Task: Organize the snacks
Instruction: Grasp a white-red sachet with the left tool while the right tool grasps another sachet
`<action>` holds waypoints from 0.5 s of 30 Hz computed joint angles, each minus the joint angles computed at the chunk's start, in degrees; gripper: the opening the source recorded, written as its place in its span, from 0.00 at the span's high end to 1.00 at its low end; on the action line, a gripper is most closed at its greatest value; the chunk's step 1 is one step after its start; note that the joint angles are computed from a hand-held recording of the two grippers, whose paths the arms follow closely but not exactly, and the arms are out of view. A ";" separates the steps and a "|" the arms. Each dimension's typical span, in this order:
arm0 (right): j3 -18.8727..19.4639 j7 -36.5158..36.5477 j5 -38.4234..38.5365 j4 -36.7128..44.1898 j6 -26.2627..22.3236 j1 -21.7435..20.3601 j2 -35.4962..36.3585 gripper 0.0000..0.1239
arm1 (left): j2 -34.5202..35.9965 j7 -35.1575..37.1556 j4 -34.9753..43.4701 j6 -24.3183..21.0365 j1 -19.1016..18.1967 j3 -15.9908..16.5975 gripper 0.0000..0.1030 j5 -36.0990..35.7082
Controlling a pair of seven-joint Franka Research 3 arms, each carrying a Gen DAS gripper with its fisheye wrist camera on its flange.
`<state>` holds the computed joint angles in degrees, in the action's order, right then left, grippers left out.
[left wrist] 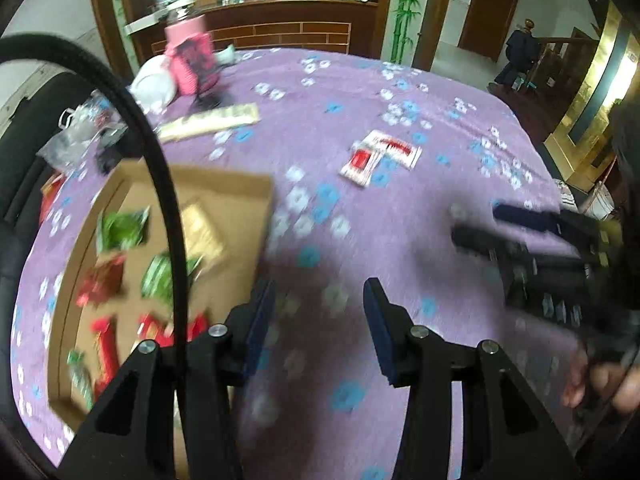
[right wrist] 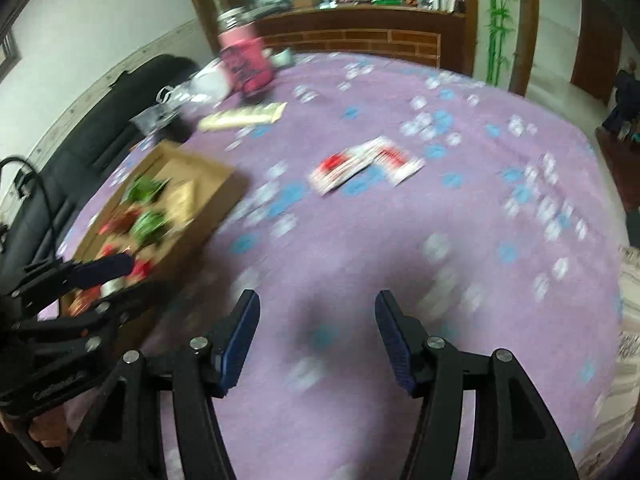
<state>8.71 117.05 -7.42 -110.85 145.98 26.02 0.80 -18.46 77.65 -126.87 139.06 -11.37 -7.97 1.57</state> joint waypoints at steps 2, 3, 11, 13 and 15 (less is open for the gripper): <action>-0.95 -3.13 -0.06 3.75 0.77 -0.94 3.33 0.51 | 3.43 0.52 3.43 -0.46 -0.19 0.10 0.53 -0.94; -1.46 -4.79 -0.13 6.58 0.48 -1.24 5.77 0.51 | 5.60 1.07 5.70 -0.69 -0.23 0.12 0.53 -1.52; -6.25 -10.49 -4.67 23.81 -5.66 0.79 20.90 0.54 | 12.72 -0.01 13.04 -1.38 1.89 -1.28 0.53 1.61; -5.36 -15.58 -1.30 27.39 -8.17 -0.11 23.69 0.60 | 13.60 -0.54 13.91 -1.91 2.32 -1.41 0.53 2.32; -6.21 -18.31 -2.02 30.11 -9.75 0.93 25.76 0.61 | 14.57 -0.46 14.85 -2.38 2.62 -1.47 0.53 2.54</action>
<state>2.50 98.74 -9.44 -80.74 136.23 26.95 26.57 -3.88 77.19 -112.03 136.69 -8.75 -9.45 4.12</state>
